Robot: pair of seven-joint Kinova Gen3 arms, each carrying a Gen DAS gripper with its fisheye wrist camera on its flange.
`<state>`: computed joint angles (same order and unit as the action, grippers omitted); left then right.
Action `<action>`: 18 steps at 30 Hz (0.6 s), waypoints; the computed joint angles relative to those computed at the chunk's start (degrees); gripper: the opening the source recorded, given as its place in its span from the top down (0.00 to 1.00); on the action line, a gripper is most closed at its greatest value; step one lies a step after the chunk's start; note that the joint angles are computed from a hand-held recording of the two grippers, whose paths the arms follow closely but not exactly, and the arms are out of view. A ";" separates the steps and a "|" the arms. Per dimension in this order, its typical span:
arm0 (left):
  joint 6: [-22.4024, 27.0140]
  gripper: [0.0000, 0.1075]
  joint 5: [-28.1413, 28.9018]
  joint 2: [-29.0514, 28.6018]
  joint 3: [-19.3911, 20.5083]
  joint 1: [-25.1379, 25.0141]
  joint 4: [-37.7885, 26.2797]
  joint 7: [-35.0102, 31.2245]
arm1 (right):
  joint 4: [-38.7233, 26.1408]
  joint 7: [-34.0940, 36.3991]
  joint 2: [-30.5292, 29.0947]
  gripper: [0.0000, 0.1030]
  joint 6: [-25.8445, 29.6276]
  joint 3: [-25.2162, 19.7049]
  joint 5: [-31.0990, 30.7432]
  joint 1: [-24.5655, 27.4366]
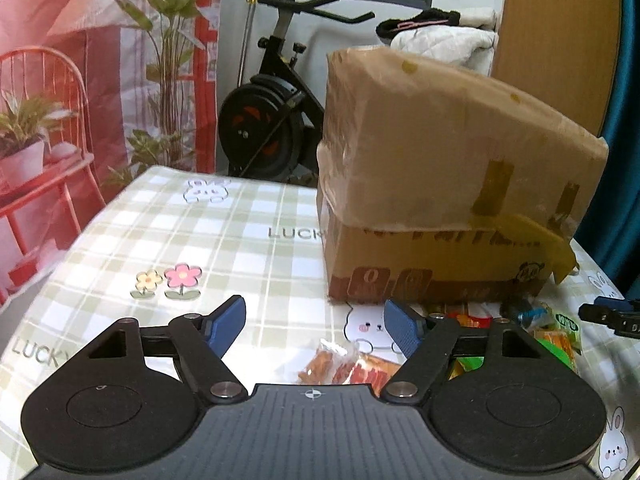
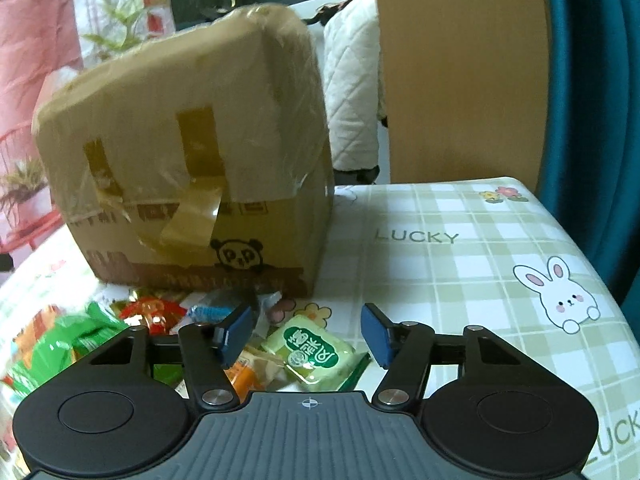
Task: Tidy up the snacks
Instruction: 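Move both open tools back down to the snacks on the table, then grasp the small orange jerky packet with the left tool while the right tool approaches the green square packet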
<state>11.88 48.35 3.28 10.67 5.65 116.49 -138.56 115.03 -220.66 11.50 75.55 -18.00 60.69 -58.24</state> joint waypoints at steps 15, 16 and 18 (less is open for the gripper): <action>1.83 0.37 3.37 2.18 2.00 -0.84 -0.45 -3.32 | 0.57 8.58 -0.06 0.53 -2.90 0.65 -1.89 2.17; 1.89 0.37 3.43 2.20 2.06 -0.84 -0.37 -3.23 | 0.57 9.11 -0.01 0.53 -2.91 0.69 -2.19 2.27; 1.90 0.37 2.22 2.25 1.81 -0.39 -0.31 -1.79 | 0.75 9.98 -0.04 0.53 -3.30 0.75 -2.76 2.49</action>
<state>13.78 50.57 5.53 12.48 5.26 116.17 -140.35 115.78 -210.68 11.46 72.25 -17.25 57.92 -55.74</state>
